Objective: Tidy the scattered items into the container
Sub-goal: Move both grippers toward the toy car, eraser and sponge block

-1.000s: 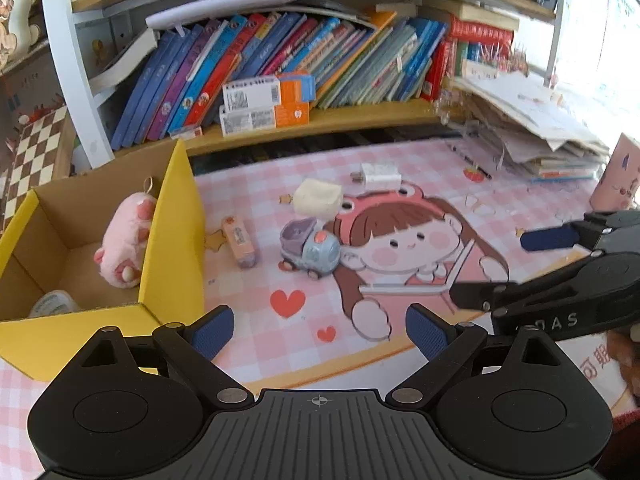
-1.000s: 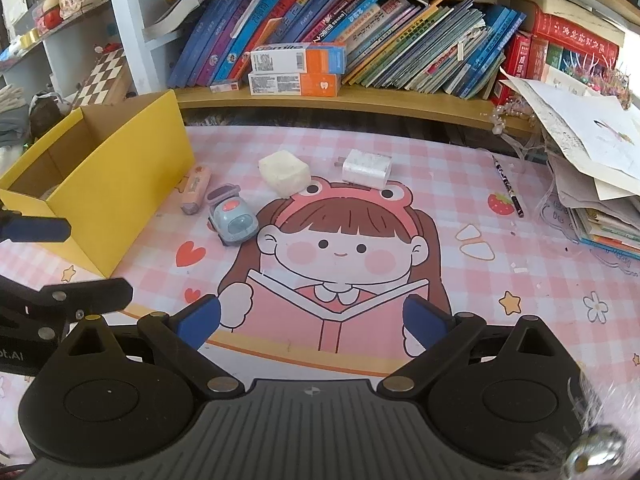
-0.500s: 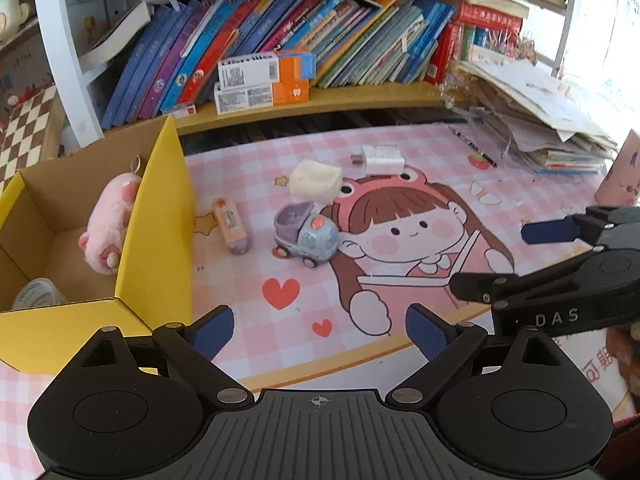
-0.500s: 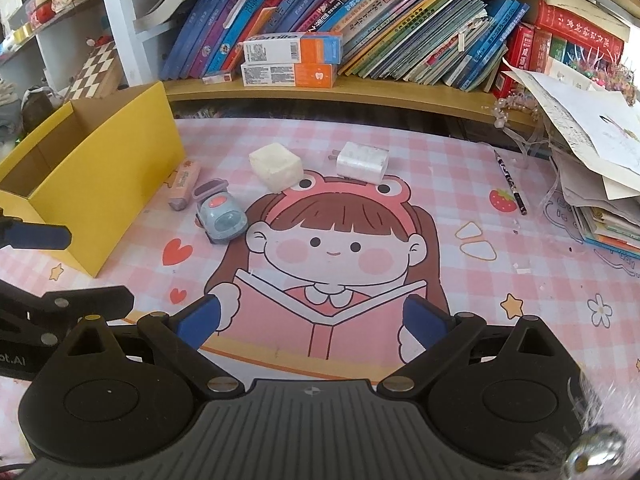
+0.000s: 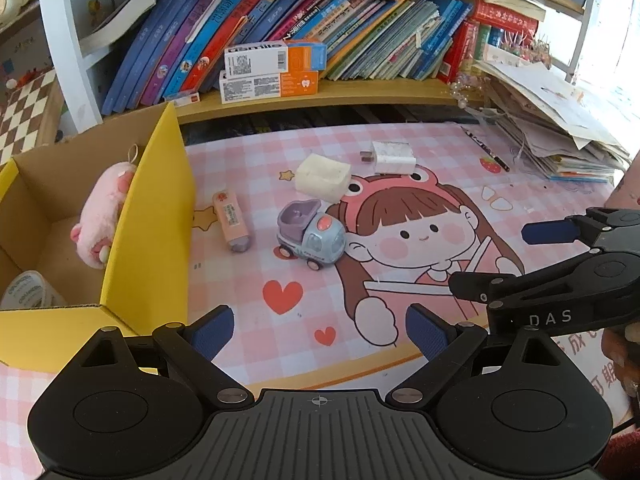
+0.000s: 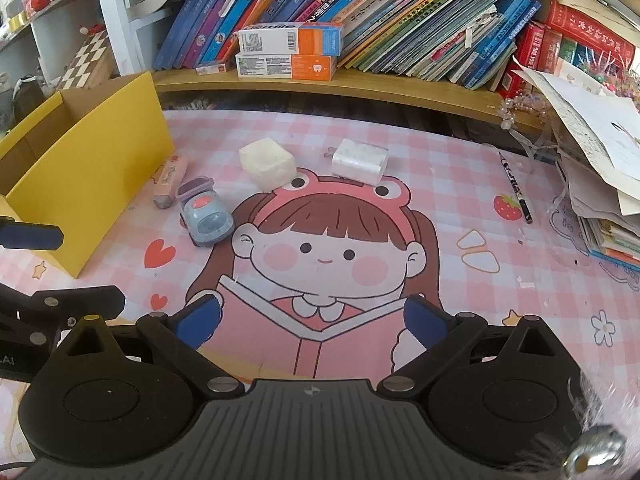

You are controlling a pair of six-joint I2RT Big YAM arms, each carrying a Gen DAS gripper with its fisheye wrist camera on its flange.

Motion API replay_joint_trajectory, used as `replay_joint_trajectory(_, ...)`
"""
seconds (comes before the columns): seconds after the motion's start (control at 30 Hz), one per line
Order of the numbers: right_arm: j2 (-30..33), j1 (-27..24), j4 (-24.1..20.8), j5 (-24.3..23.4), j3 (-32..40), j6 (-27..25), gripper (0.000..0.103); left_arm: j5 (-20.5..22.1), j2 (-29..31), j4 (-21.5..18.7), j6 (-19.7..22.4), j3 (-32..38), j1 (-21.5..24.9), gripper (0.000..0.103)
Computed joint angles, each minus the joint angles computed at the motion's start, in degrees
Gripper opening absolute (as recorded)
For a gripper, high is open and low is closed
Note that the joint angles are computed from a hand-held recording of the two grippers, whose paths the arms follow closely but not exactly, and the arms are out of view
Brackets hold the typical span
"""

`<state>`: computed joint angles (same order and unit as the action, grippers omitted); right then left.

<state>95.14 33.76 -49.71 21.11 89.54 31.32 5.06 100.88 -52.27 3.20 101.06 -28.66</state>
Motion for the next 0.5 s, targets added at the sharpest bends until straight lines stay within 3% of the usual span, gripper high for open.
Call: replay_joint_trajectory(0.5, 3.24, -2.81, 1.91, -1.11, 3.18, -4.45, 0.099, 0.89, 3.90, -1.05, 0.55, 3.95, -0.58, 0.095)
